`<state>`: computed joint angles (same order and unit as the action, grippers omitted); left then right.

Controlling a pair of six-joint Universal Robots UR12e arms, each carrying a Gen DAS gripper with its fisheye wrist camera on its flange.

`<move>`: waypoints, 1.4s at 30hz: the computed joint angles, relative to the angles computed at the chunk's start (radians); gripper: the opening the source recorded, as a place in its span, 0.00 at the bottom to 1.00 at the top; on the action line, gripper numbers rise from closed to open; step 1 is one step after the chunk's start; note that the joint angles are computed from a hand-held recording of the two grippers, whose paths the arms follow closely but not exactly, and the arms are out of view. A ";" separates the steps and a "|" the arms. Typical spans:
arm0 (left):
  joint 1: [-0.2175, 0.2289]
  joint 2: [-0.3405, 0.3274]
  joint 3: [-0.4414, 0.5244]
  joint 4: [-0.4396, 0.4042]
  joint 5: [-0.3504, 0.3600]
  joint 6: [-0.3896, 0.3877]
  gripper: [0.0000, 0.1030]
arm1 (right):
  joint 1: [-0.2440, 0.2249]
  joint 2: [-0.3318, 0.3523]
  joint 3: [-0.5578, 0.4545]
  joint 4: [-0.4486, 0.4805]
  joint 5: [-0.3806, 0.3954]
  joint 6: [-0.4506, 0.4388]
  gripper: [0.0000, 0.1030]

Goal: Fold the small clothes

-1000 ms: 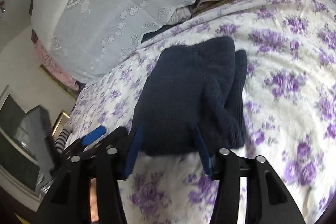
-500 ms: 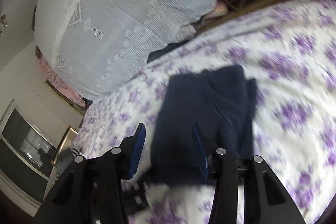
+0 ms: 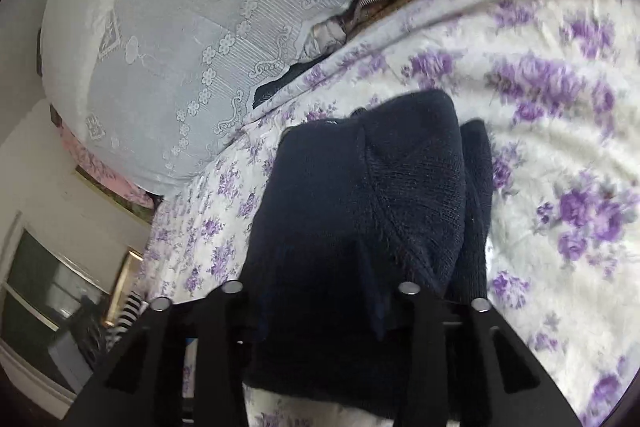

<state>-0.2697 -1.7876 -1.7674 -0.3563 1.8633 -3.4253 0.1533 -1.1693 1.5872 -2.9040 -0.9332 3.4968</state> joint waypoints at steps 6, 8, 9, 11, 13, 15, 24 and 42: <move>0.001 0.000 0.000 0.000 0.000 -0.001 0.96 | 0.001 -0.032 0.032 -0.002 -0.034 -0.070 0.59; 0.001 0.001 -0.001 0.002 -0.001 0.001 0.96 | 0.003 -0.025 0.040 0.034 -0.059 -0.093 0.60; 0.000 0.000 -0.001 0.000 -0.003 0.005 0.96 | -0.002 -0.022 0.054 -0.007 -0.043 -0.104 0.60; -0.004 -0.002 0.000 0.005 0.012 0.011 0.96 | 0.000 -0.027 0.053 0.007 -0.052 -0.117 0.60; -0.004 -0.002 -0.001 0.006 0.017 0.011 0.96 | 0.000 -0.037 0.060 -0.004 -0.064 -0.092 0.60; -0.002 -0.001 -0.001 0.004 0.009 0.006 0.96 | -0.003 -0.049 0.077 -0.033 -0.076 -0.076 0.60; -0.002 -0.003 -0.002 0.012 0.010 0.011 0.96 | -0.023 -0.029 0.083 0.030 -0.164 -0.013 0.62; -0.004 -0.002 -0.001 0.012 0.015 0.008 0.96 | -0.036 -0.059 0.151 -0.213 -0.007 0.009 0.76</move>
<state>-0.2734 -1.7893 -1.7683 -0.3440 1.8785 -3.4172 0.1170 -1.2284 1.7383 -3.1169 -0.9401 3.5063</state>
